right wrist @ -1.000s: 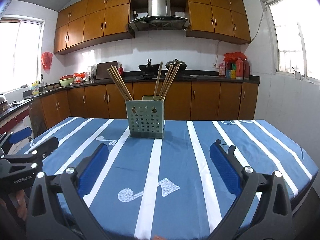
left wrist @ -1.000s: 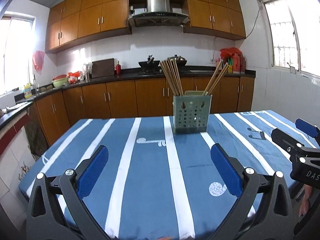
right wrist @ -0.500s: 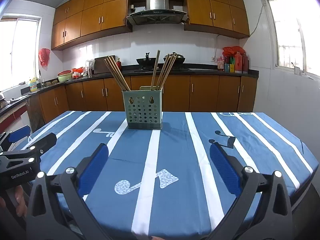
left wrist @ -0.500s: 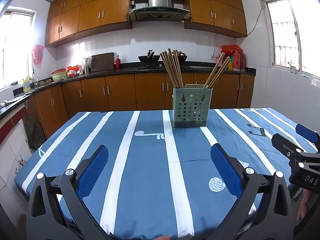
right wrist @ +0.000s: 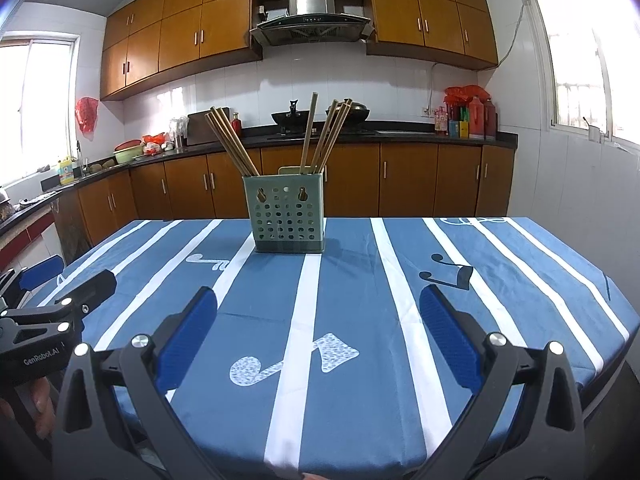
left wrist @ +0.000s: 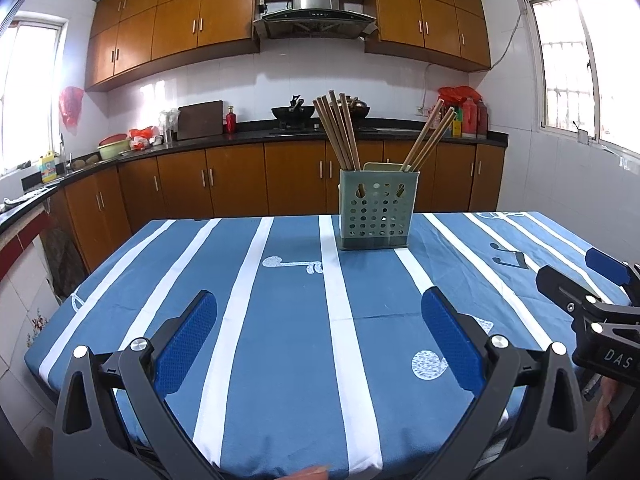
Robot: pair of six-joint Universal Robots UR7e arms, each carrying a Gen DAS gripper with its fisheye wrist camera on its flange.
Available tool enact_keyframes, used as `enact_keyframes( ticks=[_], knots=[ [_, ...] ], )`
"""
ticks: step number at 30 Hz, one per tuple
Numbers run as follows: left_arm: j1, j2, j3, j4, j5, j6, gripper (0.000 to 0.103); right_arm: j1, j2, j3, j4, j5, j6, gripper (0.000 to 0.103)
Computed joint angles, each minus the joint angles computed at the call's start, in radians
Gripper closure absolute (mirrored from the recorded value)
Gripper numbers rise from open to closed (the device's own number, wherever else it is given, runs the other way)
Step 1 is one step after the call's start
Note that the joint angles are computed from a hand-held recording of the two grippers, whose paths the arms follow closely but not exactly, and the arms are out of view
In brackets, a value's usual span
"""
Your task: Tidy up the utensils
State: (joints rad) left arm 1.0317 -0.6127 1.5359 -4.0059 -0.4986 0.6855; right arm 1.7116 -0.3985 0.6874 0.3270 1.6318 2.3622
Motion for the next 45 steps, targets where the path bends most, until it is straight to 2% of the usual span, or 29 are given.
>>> enact_keyframes(
  ticks=[45],
  knots=[
    [0.001, 0.001, 0.000, 0.016, -0.001, -0.014, 0.002, 0.000, 0.005, -0.009, 0.013, 0.006, 0.011, 0.004]
  ],
)
